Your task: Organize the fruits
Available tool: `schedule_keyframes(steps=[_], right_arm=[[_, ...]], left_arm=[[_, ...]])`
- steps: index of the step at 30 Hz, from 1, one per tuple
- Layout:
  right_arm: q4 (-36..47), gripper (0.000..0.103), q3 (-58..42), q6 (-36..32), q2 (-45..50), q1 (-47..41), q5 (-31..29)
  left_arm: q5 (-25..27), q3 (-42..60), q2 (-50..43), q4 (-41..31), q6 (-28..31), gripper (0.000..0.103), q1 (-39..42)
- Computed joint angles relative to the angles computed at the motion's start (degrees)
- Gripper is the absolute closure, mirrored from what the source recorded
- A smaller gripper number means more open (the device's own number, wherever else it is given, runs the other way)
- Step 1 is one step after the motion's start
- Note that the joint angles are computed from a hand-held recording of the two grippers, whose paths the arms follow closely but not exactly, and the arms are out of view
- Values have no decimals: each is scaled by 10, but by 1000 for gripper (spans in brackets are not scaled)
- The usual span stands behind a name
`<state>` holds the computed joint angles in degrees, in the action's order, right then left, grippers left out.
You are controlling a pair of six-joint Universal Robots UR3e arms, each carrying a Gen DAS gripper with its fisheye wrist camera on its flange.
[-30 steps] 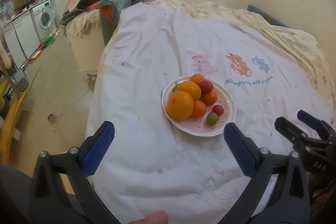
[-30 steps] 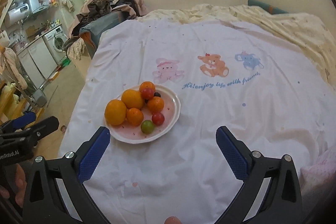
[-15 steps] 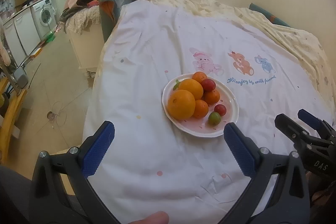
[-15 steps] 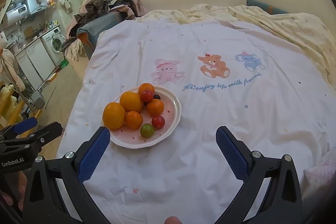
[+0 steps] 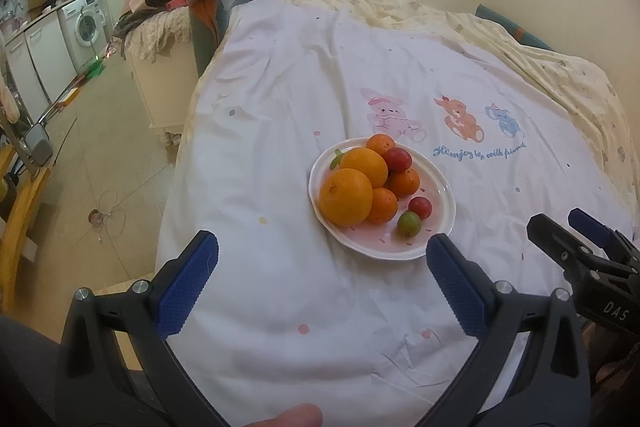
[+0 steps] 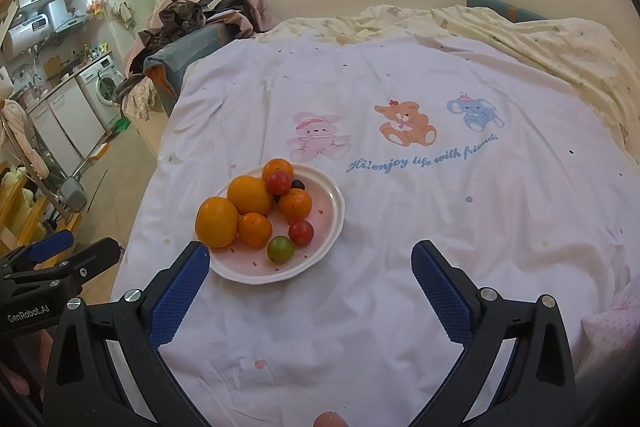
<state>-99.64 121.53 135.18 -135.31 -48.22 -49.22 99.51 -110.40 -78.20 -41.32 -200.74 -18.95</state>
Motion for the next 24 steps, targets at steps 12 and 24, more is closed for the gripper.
schedule_keyframes(steps=[12,24], right_arm=[[8,0,3,-12,-12,-5,7],[9,0,2,-12,-10,-5,8]], left_arm=[[-2,-2,3,-1,1,0,3],[-1,-1,2,-2,0,0,2]])
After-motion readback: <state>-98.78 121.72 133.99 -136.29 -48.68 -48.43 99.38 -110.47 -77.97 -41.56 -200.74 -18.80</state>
